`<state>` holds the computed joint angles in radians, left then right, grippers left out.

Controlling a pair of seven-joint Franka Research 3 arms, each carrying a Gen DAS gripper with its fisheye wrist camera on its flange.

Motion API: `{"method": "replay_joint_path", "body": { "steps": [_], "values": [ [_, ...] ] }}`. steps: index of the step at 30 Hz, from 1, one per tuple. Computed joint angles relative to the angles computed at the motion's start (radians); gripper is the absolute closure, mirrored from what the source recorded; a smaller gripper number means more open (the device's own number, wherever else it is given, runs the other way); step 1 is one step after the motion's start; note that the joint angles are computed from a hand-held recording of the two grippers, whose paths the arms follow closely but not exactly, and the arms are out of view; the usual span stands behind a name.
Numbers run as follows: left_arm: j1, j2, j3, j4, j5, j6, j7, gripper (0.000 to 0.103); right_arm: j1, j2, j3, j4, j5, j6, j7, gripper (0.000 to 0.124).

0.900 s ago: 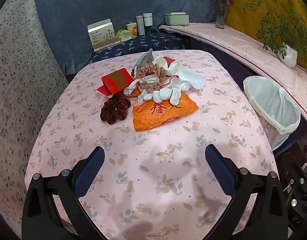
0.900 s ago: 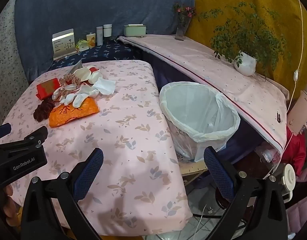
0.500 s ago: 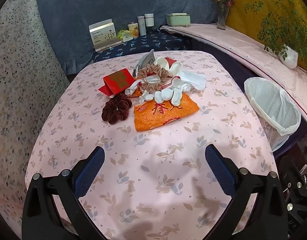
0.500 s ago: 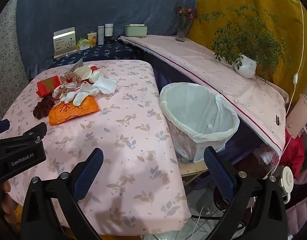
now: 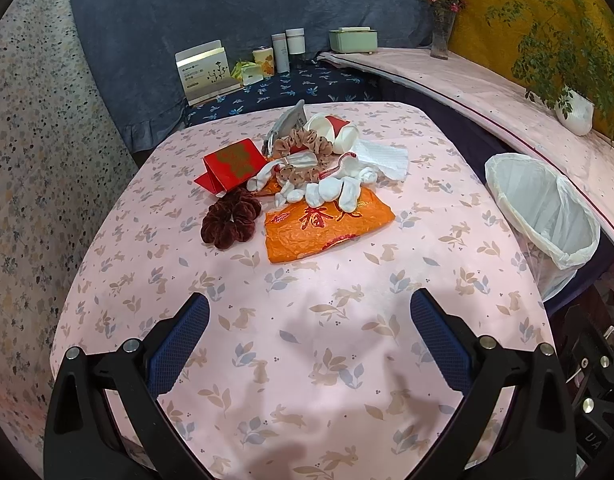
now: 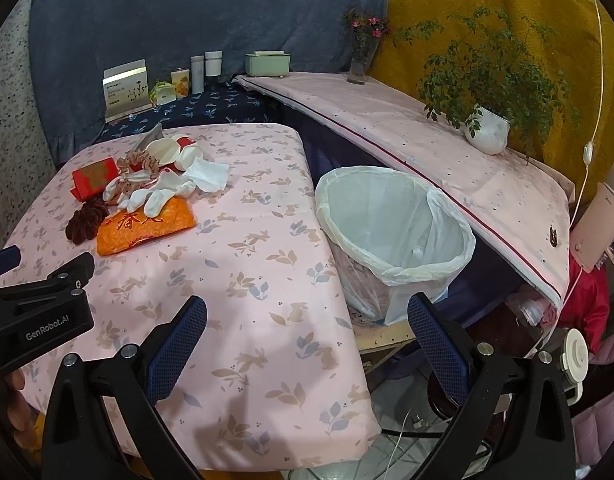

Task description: Collect trash

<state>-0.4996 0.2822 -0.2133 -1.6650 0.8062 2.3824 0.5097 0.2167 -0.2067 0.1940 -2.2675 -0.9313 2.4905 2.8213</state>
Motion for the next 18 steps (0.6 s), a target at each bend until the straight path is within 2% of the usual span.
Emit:
{"method": "replay_joint_path", "body": {
  "steps": [18],
  "values": [
    [-0.002, 0.003, 0.001, 0.003, 0.002, 0.001, -0.001, 0.007, -0.010, -0.007, 0.001, 0.001, -0.002, 0.012, 0.003, 0.028]
  ]
}}
